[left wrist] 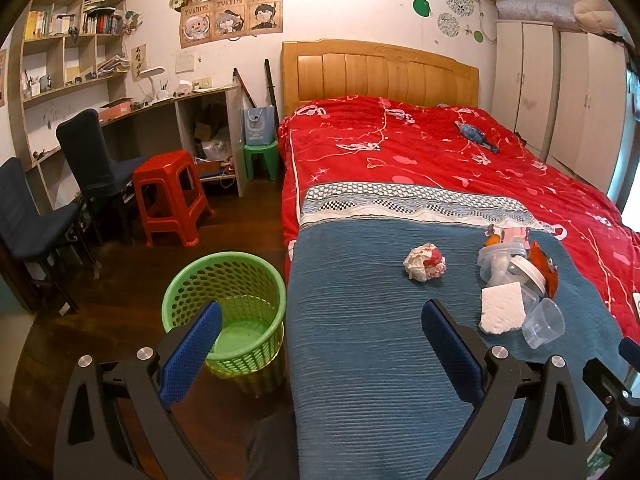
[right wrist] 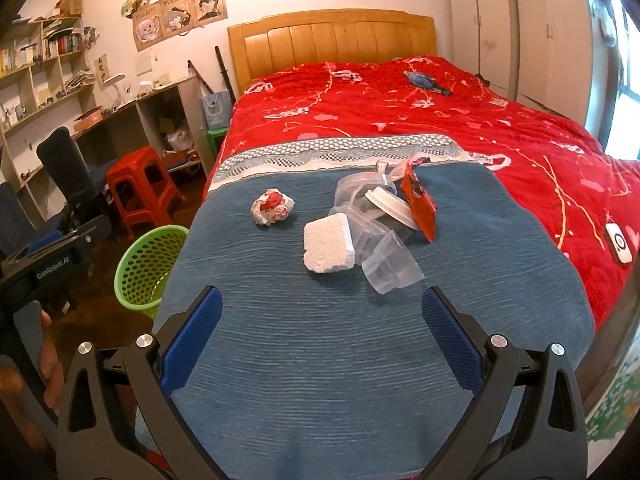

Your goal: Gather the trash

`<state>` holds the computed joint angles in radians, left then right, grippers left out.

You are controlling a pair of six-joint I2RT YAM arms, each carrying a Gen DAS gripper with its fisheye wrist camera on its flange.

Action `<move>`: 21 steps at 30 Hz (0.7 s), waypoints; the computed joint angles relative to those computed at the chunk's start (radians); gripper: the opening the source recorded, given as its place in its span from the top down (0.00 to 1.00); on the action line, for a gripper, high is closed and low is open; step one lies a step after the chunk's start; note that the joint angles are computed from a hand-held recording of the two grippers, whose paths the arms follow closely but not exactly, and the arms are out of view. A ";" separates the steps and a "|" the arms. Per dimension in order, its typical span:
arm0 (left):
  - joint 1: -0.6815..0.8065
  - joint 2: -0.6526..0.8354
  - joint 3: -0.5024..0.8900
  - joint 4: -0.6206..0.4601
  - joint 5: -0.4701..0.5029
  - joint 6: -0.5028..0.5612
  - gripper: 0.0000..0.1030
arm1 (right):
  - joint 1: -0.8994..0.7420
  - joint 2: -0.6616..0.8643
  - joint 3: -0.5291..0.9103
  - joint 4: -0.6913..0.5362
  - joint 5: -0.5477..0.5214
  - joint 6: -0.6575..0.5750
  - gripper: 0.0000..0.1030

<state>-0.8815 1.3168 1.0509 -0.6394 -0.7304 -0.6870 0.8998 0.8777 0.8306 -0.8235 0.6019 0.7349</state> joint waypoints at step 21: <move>0.168 0.086 0.100 0.004 0.140 0.138 0.06 | -0.365 0.083 -0.024 0.163 -0.302 -0.279 0.04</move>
<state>-0.7133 1.4025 1.1508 -0.6354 -0.5908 -0.5493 0.5351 0.9608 0.8062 -0.6602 0.2999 0.4562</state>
